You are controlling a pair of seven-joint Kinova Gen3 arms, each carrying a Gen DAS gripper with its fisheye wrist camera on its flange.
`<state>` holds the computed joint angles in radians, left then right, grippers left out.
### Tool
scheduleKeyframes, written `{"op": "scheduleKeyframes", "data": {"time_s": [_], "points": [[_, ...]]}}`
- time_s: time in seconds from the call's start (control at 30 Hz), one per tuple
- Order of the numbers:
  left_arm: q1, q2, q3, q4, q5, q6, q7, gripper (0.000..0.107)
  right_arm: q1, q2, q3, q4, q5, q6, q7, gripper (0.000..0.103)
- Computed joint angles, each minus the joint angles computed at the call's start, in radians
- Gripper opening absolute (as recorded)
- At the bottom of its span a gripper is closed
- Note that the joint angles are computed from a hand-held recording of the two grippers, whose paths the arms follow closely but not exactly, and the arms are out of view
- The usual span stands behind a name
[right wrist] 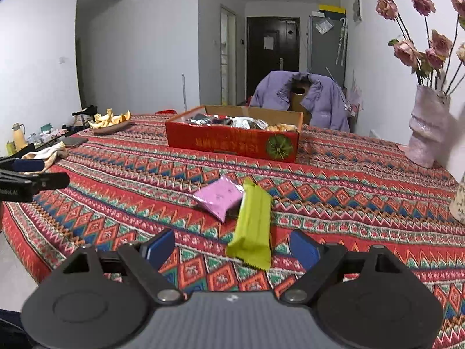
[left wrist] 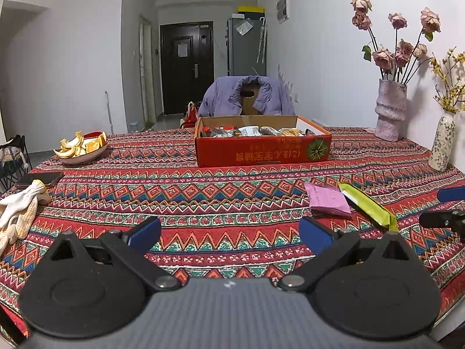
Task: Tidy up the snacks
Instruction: 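Grasp the pink packet with the left tool while the right tool grasps the yellow-green bar packet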
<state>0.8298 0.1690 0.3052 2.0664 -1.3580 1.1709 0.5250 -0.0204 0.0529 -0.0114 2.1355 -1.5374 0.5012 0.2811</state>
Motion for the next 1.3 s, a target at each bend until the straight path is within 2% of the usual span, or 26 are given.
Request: {"op": "scheduleKeyframes", "data": {"time_s": [0.13,0.23,0.4,0.53,0.6,0.67,0.7,0.73,0.8,0.83,0.87,0.93,1.0,1.1,1.17,1.2,1.3], "points": [[0.010,0.017,0.001,-0.011,-0.014,0.016,-0.002,0.103,0.008,0.006,0.008,0.001,-0.062,0.030,0.030,0.084],[0.003,0.022,-0.007,-0.021,-0.025,-0.006,-0.011,0.103,0.003,0.028,0.005,-0.016,-0.070,0.032,0.010,0.083],[-0.024,0.037,-0.029,-0.040,-0.032,-0.065,-0.018,0.103,-0.017,0.102,-0.019,-0.094,0.014,-0.006,-0.123,0.077],[-0.068,0.040,-0.052,-0.048,-0.040,-0.168,-0.030,0.103,-0.010,0.200,-0.057,-0.184,0.056,-0.022,-0.196,0.065],[-0.090,0.052,-0.065,-0.066,-0.039,-0.213,-0.055,0.103,-0.004,0.256,-0.079,-0.231,0.060,-0.040,-0.241,0.056],[-0.063,0.070,-0.135,-0.087,-0.044,-0.265,-0.072,0.103,-0.011,0.301,-0.094,-0.278,0.106,-0.072,-0.312,0.052],[-0.060,0.077,-0.162,-0.094,-0.054,-0.302,-0.072,0.103,-0.011,0.323,-0.098,-0.302,0.139,-0.070,-0.353,0.051],[-0.075,0.089,-0.172,-0.109,-0.059,-0.343,-0.078,0.103,-0.008,0.342,-0.098,-0.326,0.173,-0.052,-0.394,0.046],[-0.136,0.113,-0.157,-0.142,-0.072,-0.424,-0.093,0.103,-0.022,0.366,-0.076,-0.359,0.239,-0.029,-0.459,0.039],[-0.179,0.131,-0.132,-0.162,-0.081,-0.465,-0.103,0.103,-0.009,0.368,-0.089,-0.363,0.253,-0.035,-0.467,0.036],[-0.226,0.150,-0.103,-0.179,-0.103,-0.506,-0.105,0.103,0.021,0.363,-0.121,-0.358,0.252,-0.052,-0.459,0.032],[-0.308,0.193,-0.053,-0.230,-0.107,-0.587,-0.147,0.103,0.061,0.346,-0.157,-0.337,0.214,-0.091,-0.415,0.032],[-0.331,0.235,-0.060,-0.288,-0.075,-0.657,-0.220,0.103,0.094,0.326,-0.185,-0.316,0.186,-0.149,-0.382,0.032],[-0.320,0.323,-0.077,-0.396,0.012,-0.647,-0.342,0.101,0.133,0.308,-0.210,-0.304,0.190,-0.194,-0.388,0.032],[-0.278,0.363,-0.124,-0.457,0.076,-0.616,-0.423,0.097,0.151,0.302,-0.229,-0.296,0.198,-0.231,-0.390,0.032],[-0.251,0.377,-0.159,-0.479,0.107,-0.610,-0.464,0.094,0.155,0.303,-0.233,-0.296,0.214,-0.241,-0.406,0.032],[-0.205,0.403,-0.212,-0.508,0.163,-0.589,-0.532,0.072,0.169,0.317,-0.245,-0.307,0.262,-0.245,-0.459,0.032]]}}
